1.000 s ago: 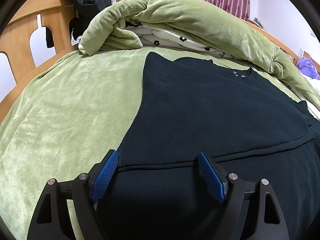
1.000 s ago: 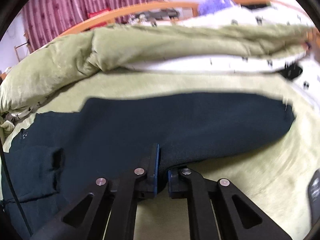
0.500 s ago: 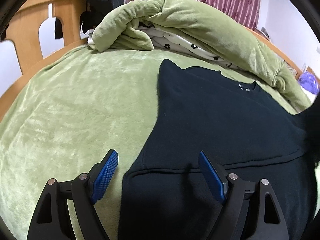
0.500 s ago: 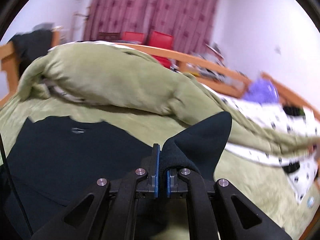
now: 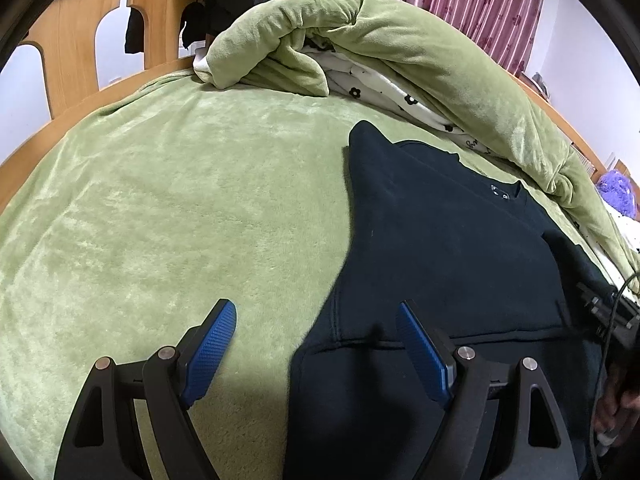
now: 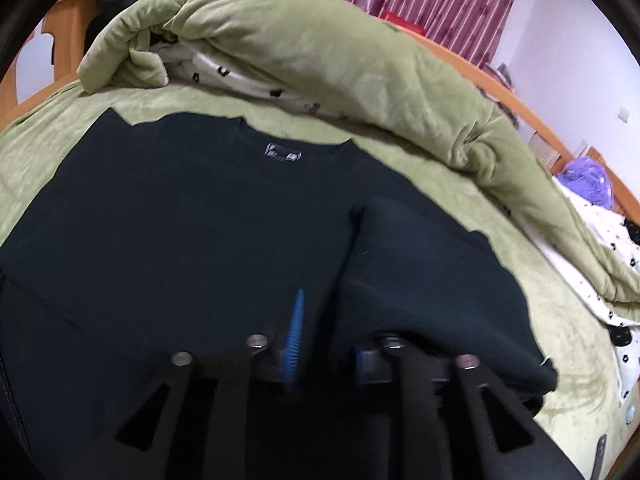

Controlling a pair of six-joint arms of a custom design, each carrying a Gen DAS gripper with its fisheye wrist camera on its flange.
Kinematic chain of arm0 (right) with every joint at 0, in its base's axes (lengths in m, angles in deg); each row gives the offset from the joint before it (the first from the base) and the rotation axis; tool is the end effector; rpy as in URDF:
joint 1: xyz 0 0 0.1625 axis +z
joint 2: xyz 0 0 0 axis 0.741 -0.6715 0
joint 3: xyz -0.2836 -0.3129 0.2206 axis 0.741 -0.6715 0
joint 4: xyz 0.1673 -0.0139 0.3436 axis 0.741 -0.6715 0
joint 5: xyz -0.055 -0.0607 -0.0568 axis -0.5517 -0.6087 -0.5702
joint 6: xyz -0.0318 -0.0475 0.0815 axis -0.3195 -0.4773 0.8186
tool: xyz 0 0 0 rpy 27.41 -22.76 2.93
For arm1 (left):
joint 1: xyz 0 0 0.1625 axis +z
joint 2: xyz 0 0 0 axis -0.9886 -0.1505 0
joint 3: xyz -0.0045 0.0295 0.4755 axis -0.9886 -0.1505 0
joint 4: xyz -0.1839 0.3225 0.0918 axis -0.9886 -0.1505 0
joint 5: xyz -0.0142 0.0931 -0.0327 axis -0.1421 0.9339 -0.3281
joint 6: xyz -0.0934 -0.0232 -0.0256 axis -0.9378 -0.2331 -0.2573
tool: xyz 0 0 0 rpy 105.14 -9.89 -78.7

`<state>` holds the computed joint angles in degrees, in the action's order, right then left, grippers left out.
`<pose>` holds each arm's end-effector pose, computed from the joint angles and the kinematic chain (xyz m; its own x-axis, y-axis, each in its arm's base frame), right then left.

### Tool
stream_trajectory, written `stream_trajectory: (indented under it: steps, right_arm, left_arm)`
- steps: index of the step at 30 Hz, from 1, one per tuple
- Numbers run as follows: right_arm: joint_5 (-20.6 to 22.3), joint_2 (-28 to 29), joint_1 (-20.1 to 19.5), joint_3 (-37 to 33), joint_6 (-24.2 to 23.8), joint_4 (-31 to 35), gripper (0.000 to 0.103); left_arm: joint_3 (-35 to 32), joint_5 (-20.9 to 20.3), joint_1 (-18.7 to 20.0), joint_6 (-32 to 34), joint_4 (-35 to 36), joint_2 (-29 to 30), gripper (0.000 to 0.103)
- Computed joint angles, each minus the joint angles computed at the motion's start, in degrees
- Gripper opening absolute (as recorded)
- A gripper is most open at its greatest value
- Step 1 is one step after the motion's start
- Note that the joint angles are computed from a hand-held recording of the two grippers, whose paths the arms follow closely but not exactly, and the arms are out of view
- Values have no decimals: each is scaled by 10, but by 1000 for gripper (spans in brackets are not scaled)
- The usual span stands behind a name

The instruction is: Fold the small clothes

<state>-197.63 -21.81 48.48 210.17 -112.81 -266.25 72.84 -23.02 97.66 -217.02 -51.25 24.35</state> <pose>0.1492 -0.4833 0.1704 -0.3499 -0.5793 0.7362 -0.8840 0.4643 -0.0548 -0.1868 -0.2744 0.1114 -0.6425 -0.6629 -0.3843 0.0509 0.4635 -0.8846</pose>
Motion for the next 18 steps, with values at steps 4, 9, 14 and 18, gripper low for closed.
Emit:
stream_trajectory:
  steps: [4, 9, 14, 18]
  right_arm:
    - [-11, -5, -6, 16, -20, 20, 60]
    - [0, -40, -36, 47, -48, 13, 61]
    - [41, -124, -78, 49, -14, 83, 61]
    - [70, -169, -110, 29, 20, 119, 62]
  left_arm:
    - [-3, 3, 7, 17, -9, 5, 81]
    - [-6, 9, 5, 55, -33, 19, 80]
    - [-18, 31, 3, 152, -113, 49, 80]
    - [-55, 50, 13, 230, -163, 91, 80]
